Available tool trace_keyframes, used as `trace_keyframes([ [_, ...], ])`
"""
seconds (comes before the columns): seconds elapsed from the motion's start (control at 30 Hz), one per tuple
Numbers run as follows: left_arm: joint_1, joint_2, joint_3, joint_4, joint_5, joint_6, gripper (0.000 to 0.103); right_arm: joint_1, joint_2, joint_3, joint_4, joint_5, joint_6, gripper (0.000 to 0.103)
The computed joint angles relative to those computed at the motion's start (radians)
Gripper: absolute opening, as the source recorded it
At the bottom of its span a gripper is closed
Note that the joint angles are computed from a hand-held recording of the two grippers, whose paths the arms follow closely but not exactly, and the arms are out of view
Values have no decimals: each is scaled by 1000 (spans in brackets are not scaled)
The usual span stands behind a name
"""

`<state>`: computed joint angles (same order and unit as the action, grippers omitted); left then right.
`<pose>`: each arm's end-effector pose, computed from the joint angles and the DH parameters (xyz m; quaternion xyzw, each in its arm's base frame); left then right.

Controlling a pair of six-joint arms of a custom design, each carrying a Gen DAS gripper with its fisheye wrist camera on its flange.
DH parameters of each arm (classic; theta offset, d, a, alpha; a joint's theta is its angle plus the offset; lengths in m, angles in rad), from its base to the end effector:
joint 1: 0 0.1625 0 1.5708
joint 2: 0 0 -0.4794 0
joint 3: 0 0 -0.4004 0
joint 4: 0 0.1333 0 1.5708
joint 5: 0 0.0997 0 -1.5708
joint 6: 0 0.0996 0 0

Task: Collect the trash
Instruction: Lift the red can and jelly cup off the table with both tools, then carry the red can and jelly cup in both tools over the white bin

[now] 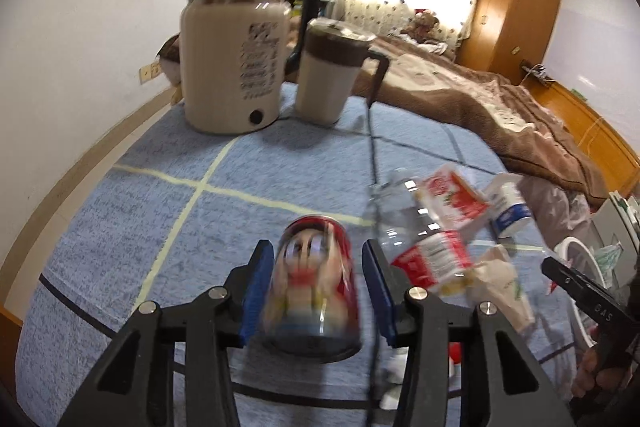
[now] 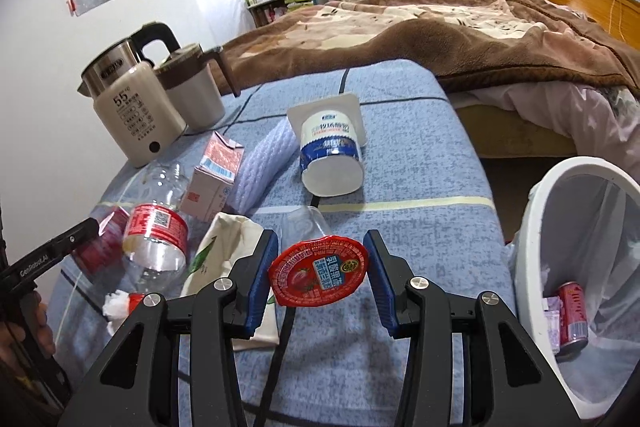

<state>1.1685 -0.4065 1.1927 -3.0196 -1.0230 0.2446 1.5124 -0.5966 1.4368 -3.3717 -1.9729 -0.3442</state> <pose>-0.1640 -0.8585 0.0630 0.2059 0.8911 -0.3323 0.2303 0.0477 -0.8002 0.1628 0.0324 -0.8733 0.4082 0.2641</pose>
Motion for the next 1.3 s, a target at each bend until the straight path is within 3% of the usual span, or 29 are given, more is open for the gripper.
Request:
trace_keyframes([
  [0.17,-9,6,-1,-5,11,-1,48,-4,-20,34,-12,15,12,45],
  [0.3,-3,8,-1,32,54,-47,63,-7,-29,55,-22,22,16,45],
  [0.4,10,2,6,78,7,-82,71,-11,-33,61,-18,33,26,45],
  [0.63,13,40,-48,129,35,-108,71,-13,-42,81,-32,37,23,45],
  [0.77,16,52,-69,147,40,-114,55,-13,-42,83,-34,34,23,45],
  [1.3,-35,10,39,12,29,-39,55,-18,-78,135,-84,56,28,45],
])
